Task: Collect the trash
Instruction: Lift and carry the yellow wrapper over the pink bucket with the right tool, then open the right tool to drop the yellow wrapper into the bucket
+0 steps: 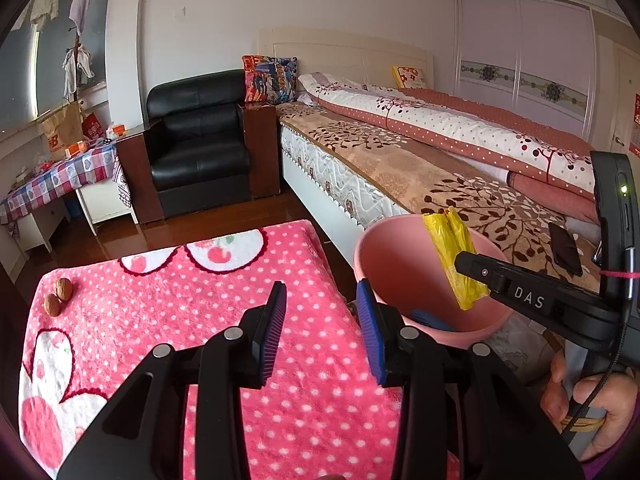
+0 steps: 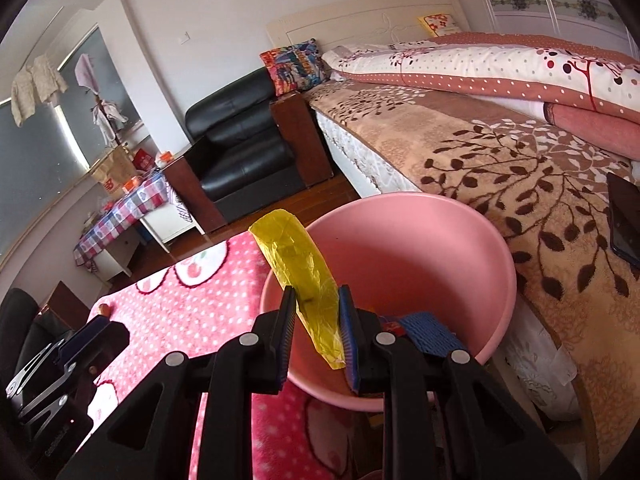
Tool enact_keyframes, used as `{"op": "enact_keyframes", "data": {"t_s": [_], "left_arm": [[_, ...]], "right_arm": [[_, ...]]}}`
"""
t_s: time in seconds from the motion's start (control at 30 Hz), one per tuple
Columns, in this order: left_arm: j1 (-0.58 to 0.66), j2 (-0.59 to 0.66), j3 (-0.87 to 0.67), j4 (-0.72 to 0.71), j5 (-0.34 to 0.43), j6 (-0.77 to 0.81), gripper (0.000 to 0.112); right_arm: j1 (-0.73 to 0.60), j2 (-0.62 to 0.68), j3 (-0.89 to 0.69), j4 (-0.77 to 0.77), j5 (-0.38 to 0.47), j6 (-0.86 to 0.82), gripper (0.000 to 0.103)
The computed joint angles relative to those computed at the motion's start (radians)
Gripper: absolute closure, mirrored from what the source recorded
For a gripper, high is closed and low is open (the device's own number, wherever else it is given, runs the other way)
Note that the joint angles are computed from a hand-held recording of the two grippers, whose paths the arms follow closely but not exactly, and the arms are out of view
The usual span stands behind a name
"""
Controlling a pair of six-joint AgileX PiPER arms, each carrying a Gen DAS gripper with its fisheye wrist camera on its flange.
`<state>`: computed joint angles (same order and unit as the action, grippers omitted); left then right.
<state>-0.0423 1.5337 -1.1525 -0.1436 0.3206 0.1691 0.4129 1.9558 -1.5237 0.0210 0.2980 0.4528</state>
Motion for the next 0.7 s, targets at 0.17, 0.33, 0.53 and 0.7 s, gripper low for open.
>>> {"op": "enact_keyframes", "data": {"t_s": [0.17, 0.33, 0.53, 0.7], "left_arm": [[-0.013, 0.032, -0.021, 0.016, 0.003, -0.017, 0.075], [-0.020, 0.057, -0.039, 0.035, 0.011, -0.033, 0.075], [-0.024, 0.075, -0.053, 0.042, 0.014, -0.048, 0.075], [-0.027, 0.079, -0.056, 0.053, 0.017, -0.056, 0.075]], "right_arm": [[-0.020, 0.055, -0.053, -0.005, 0.024, 0.007, 0.082], [-0.030, 0.087, -0.075, -0.020, 0.034, 0.029, 0.082], [-0.041, 0.109, -0.086, -0.014, 0.039, 0.026, 0.081], [-0.044, 0.118, -0.092, -0.033, 0.044, 0.046, 0.081]]}}
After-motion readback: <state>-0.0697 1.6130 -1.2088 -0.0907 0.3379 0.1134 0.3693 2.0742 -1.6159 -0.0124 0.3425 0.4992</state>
